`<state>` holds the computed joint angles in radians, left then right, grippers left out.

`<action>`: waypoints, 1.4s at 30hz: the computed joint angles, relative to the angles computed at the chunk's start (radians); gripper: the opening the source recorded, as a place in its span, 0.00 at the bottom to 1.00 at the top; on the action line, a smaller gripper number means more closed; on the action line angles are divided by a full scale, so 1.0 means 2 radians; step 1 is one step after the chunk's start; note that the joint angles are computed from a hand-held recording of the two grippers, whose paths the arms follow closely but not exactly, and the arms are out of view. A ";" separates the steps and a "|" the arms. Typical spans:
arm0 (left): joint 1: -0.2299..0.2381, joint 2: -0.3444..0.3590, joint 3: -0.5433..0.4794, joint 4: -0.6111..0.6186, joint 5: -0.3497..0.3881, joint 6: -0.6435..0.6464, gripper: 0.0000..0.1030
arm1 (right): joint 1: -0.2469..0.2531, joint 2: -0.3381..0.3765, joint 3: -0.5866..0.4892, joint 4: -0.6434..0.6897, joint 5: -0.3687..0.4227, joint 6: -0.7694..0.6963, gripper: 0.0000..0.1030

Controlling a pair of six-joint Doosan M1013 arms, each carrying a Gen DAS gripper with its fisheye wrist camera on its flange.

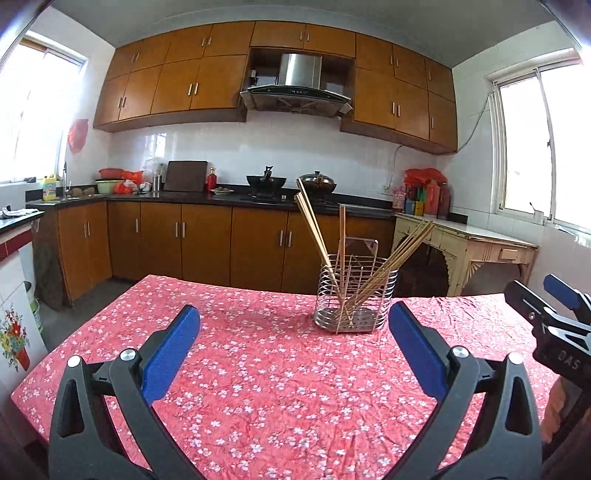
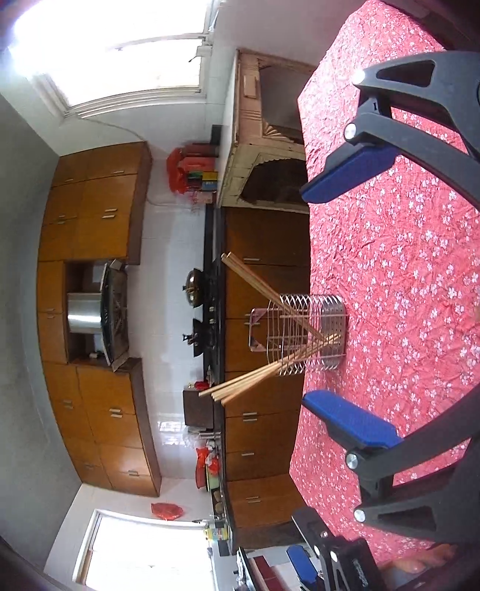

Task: Organize utensils

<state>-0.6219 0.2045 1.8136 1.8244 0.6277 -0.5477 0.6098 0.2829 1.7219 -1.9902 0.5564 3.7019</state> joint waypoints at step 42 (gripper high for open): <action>-0.023 -0.001 0.019 0.051 0.050 -0.020 0.98 | 0.003 -0.005 0.018 -0.036 0.010 0.042 0.96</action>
<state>-0.6683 0.2027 1.8508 1.9262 0.7281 -0.5873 0.6149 0.2720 1.7584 -2.0613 0.5757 3.7852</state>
